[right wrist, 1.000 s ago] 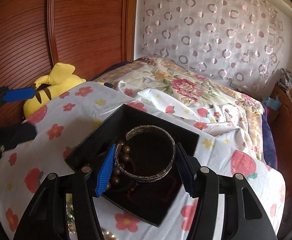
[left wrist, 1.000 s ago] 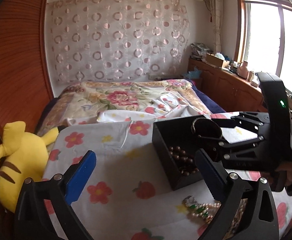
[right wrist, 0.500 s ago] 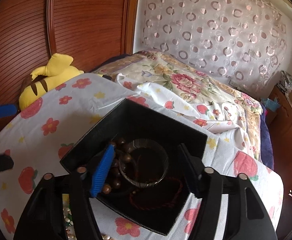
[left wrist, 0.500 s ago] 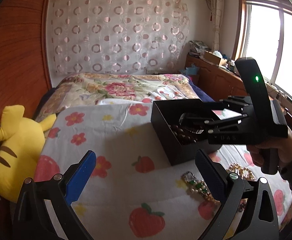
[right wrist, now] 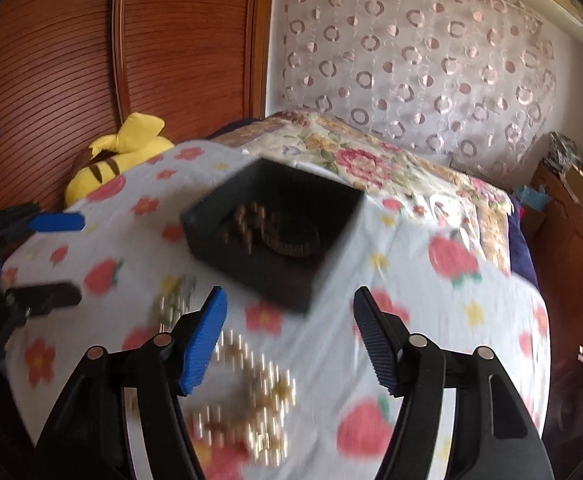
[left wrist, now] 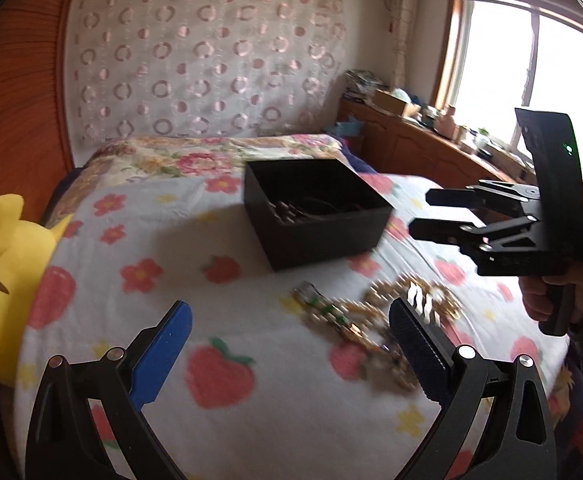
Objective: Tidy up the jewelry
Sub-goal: 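Grasp a pearl necklace with the left tool while the right tool returns to the pile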
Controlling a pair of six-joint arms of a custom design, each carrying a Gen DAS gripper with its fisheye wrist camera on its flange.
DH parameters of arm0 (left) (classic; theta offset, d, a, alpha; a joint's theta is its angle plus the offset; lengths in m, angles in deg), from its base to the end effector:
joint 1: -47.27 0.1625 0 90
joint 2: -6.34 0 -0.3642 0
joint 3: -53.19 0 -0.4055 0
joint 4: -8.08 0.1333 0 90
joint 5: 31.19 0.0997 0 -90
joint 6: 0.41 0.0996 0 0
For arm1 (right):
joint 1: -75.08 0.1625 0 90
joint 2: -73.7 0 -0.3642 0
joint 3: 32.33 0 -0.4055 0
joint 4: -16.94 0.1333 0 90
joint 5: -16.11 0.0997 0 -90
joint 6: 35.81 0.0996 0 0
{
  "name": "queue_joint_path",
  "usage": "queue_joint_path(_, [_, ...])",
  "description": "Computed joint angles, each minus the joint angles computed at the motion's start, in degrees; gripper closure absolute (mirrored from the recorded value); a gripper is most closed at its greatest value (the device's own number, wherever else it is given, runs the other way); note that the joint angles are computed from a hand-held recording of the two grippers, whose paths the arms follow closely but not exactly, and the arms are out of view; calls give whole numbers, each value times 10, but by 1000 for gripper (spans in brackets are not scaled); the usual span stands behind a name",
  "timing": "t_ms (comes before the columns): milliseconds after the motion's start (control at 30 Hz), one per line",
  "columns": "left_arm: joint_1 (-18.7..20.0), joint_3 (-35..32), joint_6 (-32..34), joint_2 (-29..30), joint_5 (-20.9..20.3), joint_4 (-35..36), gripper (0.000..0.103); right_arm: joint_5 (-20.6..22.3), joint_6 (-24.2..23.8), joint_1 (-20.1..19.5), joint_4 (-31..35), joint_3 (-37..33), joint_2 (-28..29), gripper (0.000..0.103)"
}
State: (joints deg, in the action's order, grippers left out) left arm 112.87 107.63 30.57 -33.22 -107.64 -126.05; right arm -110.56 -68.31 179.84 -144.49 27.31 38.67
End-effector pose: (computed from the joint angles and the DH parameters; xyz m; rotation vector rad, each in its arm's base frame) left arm -0.1907 -0.7996 0.2546 1.2218 2.5146 -0.7089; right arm 0.2735 -0.7484 0.2207 0.6098 -2.2040 0.8526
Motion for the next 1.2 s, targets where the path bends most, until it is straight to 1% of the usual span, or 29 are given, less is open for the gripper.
queue_joint_path(67, [-2,27,5,-14,-2,-2,8,-3,21,-3,-19,62,-37,41])
queue_joint_path(133, [-3,43,3,-22,-5,2,8,-2,33,-6,-39,108,-62,44])
queue_joint_path(233, [-6,66,6,-35,-10,8,8,4,54,-10,-61,160,-89,48])
queue_joint_path(333, [-9,82,9,-45,-16,13,8,8,63,-11,-77,193,-103,50])
queue_joint_path(367, [-9,85,9,-46,-18,15,12,11,68,-12,-79,202,-107,50])
queue_joint_path(400, [-10,85,10,-46,-22,25,19,13,72,-13,-80,209,-111,50])
queue_joint_path(433, [-10,84,10,-45,-23,35,23,12,75,-13,-81,215,-112,50])
queue_joint_path(500, [-12,78,11,-40,-24,56,41,6,72,-13,-87,222,-113,50])
queue_joint_path(533, [-13,73,12,-36,-23,69,47,4,71,-12,-91,225,-113,50])
queue_joint_path(567, [-14,70,12,-33,-22,80,56,3,72,-13,-93,227,-113,50])
queue_joint_path(600, [-15,71,12,-32,-20,84,60,3,74,-13,-92,227,-112,50])
queue_joint_path(633, [-16,69,12,-30,-20,88,61,4,80,-14,-86,229,-113,50])
queue_joint_path(733, [-18,62,13,-23,-14,100,71,3,78,-13,-93,233,-115,50])
queue_joint_path(800, [-20,57,12,-17,-11,106,79,-8,79,-13,-95,236,-114,50])
queue_joint_path(833, [-21,54,12,-15,-10,111,81,-10,80,-13,-96,238,-115,50])
queue_joint_path(867, [-21,52,14,-13,-8,114,84,-11,83,-14,-97,243,-117,50])
queue_joint_path(1033, [-23,60,20,-13,-1,113,86,-12,74,-12,-124,254,-117,50])
queue_joint_path(1133, [-23,63,20,-13,-1,111,86,-10,74,-13,-121,251,-115,50])
queue_joint_path(1167, [-23,64,21,-13,0,110,88,-9,75,-13,-119,252,-116,50])
queue_joint_path(1200, [-23,66,23,-15,-7,115,97,-5,77,-14,-118,253,-119,50])
